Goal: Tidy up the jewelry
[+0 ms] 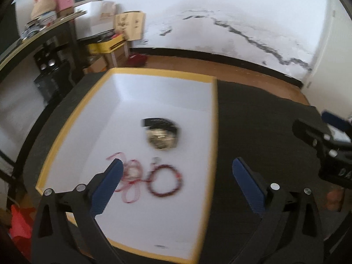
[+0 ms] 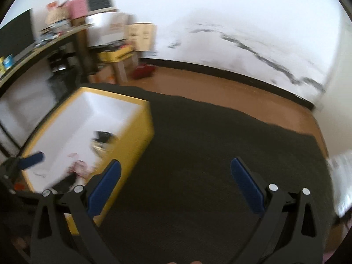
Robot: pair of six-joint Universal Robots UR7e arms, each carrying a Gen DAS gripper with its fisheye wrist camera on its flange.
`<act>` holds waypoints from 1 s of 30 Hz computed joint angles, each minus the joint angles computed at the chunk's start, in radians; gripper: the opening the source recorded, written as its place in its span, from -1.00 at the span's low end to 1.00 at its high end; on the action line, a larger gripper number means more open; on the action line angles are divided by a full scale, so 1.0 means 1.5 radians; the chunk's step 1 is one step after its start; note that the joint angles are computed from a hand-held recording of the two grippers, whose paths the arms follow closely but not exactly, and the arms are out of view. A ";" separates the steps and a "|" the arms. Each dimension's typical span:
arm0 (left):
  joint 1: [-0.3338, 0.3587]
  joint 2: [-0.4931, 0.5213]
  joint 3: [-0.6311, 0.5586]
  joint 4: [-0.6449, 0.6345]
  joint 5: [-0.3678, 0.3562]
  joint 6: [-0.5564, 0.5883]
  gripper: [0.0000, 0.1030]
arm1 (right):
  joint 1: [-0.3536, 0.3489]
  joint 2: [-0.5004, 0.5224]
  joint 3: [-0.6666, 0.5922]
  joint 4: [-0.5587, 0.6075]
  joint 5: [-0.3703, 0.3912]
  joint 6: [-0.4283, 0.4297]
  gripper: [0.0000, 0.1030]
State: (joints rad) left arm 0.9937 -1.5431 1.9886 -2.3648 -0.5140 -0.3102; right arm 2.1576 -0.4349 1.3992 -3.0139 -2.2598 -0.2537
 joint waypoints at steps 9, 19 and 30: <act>-0.056 0.091 0.007 -0.059 -0.045 0.006 0.88 | -0.060 -0.132 0.186 -0.119 -0.108 0.030 0.87; -0.091 0.169 0.012 -0.113 -0.061 -0.003 0.88 | -0.109 -0.188 0.266 -0.156 -0.099 0.020 0.87; -0.087 0.223 -0.017 -0.137 -0.060 0.018 0.88 | -0.131 -0.217 0.291 -0.136 -0.069 0.040 0.87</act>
State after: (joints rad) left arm 0.8631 -1.2090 1.9637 -2.5703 -0.6047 -0.2828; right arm 1.9607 -0.7600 1.8350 -3.2184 -2.3632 -0.1932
